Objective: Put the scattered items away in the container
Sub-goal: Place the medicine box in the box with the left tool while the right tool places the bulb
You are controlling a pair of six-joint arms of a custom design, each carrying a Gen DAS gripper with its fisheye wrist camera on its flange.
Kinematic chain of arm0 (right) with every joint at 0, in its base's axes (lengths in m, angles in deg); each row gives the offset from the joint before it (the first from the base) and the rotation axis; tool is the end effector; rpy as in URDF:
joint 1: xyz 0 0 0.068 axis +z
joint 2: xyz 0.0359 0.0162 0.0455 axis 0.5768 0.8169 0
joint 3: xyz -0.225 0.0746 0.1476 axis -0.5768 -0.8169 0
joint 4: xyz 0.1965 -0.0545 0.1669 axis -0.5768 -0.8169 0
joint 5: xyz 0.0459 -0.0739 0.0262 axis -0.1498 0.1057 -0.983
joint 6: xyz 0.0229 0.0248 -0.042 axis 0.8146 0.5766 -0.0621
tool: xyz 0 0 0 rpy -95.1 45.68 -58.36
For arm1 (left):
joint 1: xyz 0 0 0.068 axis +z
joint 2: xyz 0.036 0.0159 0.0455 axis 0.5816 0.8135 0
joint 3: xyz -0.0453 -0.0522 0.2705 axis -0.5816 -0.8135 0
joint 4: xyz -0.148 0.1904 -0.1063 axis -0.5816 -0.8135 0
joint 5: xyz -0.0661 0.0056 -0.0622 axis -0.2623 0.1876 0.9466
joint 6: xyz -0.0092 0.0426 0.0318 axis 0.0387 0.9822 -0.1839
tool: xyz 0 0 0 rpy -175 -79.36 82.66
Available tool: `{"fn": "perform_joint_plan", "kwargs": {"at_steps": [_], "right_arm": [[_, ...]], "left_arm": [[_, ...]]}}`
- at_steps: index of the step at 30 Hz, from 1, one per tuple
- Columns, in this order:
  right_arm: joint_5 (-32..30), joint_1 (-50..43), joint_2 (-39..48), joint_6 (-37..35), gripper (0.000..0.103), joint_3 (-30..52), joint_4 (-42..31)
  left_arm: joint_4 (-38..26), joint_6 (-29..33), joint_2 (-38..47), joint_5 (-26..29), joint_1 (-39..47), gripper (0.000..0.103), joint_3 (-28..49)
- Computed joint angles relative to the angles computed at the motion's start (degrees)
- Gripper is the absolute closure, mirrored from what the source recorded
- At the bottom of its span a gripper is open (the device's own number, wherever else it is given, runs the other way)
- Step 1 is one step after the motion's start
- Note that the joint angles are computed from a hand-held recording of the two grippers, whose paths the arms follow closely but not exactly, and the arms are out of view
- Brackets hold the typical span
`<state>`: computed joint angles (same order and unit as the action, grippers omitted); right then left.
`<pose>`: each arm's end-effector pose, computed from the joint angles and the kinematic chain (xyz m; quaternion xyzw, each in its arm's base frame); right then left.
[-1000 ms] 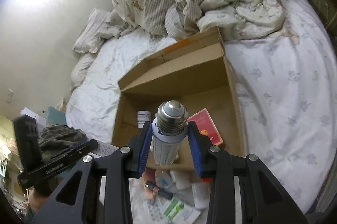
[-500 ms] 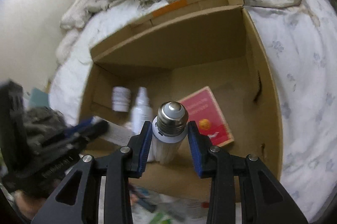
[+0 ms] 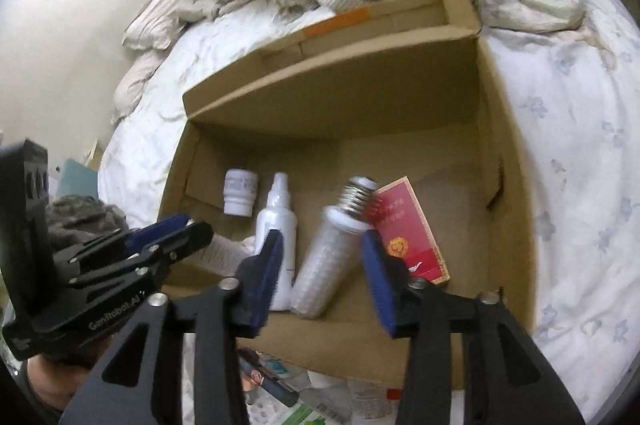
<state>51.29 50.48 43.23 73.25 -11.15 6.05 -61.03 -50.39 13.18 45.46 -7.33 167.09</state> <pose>0.2467 0.0793 0.2254 -0.0123 0.9512 0.2294 0.2060 0.2753 -0.2474 0.2707 0.0614 0.9768 -0.0507 0.1990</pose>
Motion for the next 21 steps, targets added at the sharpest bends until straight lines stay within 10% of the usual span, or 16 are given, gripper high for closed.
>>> {"fn": "perform_joint_plan", "kwargs": {"at_steps": [2, 21], "right_arm": [[1.6, -0.2, -1.1, 0.2, 0.045, 0.7, -1.4], [-16.1, -24.9, -29.5, -14.6, 0.045, -3.7, -29.2]], "left_arm": [[-0.6, -0.9, -1.0, -1.3, 0.0, 0.043, 0.2], [-1.1, -5.1, -19.9, -3.1, -7.7, 0.043, -11.1]]}}
